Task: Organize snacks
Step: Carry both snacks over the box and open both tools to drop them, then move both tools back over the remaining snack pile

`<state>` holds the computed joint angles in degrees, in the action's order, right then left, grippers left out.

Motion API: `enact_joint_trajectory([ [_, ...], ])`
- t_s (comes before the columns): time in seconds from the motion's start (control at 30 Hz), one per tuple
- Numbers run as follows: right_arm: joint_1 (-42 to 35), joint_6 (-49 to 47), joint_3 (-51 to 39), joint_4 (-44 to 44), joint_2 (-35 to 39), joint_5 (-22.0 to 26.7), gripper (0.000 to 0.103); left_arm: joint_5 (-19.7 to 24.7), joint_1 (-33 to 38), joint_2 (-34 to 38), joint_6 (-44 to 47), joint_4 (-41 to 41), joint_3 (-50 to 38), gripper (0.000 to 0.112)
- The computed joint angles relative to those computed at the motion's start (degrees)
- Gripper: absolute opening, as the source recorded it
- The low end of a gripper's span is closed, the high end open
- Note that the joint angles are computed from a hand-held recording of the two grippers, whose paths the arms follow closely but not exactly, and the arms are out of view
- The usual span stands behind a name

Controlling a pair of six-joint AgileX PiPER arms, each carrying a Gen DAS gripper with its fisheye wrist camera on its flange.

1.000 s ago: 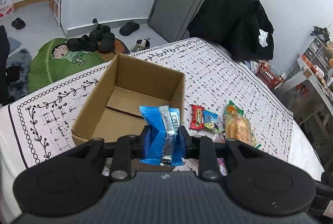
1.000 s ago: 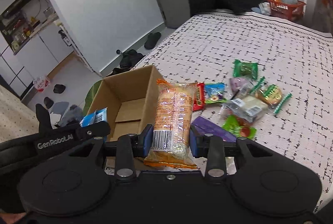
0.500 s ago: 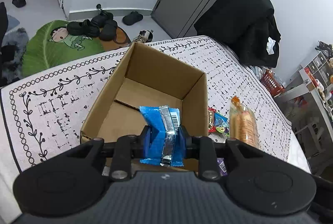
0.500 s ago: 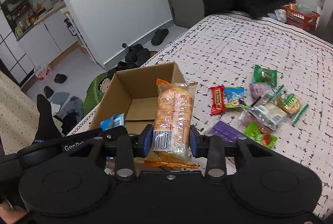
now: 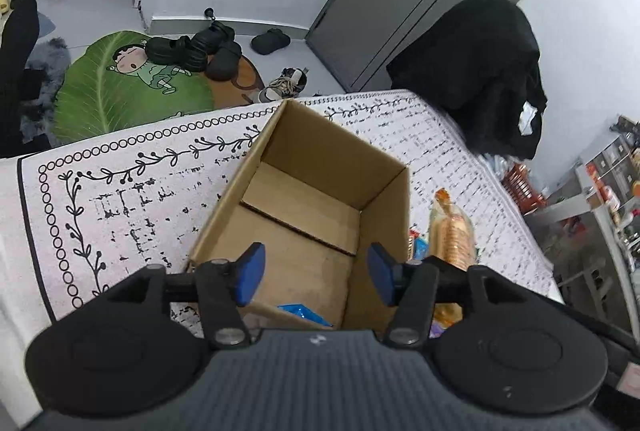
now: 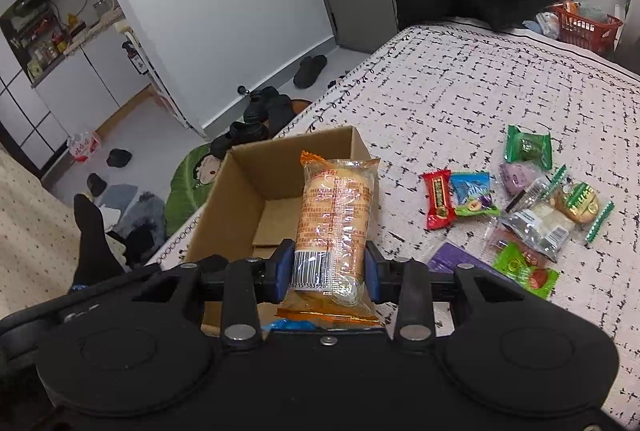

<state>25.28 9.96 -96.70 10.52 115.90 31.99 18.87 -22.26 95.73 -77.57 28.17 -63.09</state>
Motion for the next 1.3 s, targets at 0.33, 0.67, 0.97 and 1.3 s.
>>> enact_joint_trajectory([
  [0.33,-0.03,-5.70,-3.05,8.01,0.31,1.50,0.036,3.34,-0.23,-6.07,-3.30,2.41,3.17,0.078],
  [0.67,-1.84,-11.28,1.94,15.20,-2.78,-0.92,0.078,11.85,-3.44,-8.20,-8.66,8.67,3.23,0.084],
  [0.97,-7.22,-17.19,12.09,19.63,-9.22,-3.96,0.097,15.71,-7.73,-7.42,-14.97,15.22,0.93,0.103],
  [1.3,-13.66,-26.96,18.72,23.60,-13.77,-4.30,0.103,20.47,-13.47,-4.01,-14.88,17.48,-5.00,0.103],
])
